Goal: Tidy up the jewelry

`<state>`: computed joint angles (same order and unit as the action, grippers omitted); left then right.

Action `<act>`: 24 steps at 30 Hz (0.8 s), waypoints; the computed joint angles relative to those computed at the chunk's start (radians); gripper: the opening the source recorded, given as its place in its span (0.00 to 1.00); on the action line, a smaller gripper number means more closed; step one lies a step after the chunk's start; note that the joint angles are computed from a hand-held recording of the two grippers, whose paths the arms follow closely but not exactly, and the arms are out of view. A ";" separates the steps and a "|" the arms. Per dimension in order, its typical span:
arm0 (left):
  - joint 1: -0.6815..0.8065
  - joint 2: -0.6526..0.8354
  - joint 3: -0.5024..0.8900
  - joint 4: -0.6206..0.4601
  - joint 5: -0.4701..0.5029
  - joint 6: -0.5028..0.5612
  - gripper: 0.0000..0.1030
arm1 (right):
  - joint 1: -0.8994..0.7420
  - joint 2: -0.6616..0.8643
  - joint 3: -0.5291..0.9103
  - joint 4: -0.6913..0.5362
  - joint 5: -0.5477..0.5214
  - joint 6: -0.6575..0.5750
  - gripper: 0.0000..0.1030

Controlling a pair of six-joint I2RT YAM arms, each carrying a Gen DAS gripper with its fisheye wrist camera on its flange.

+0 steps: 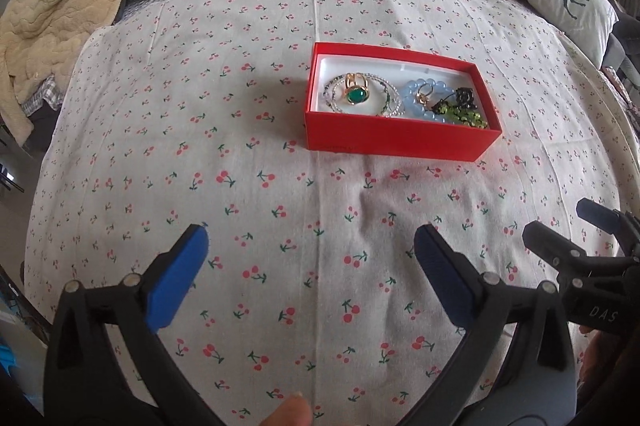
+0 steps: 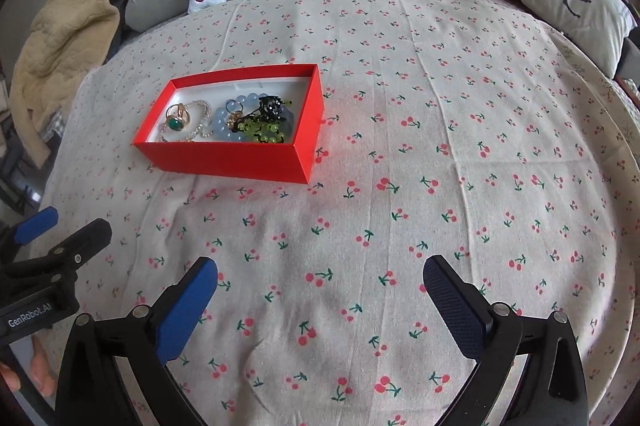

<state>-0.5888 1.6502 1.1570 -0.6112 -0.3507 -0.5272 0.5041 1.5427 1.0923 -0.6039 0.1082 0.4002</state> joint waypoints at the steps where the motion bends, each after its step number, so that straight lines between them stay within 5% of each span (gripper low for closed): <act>1: -0.006 -0.007 -0.013 0.001 0.004 -0.011 0.99 | 0.014 -0.004 0.000 -0.008 0.023 0.000 1.00; 24: -0.076 -0.003 -0.044 -0.018 -0.045 -0.105 0.99 | 0.045 -0.052 -0.042 -0.016 0.027 0.025 1.00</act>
<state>-0.6650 1.6468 1.1126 -0.6293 -0.3957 -0.6321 0.5488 1.4911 1.0503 -0.6202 0.1356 0.4255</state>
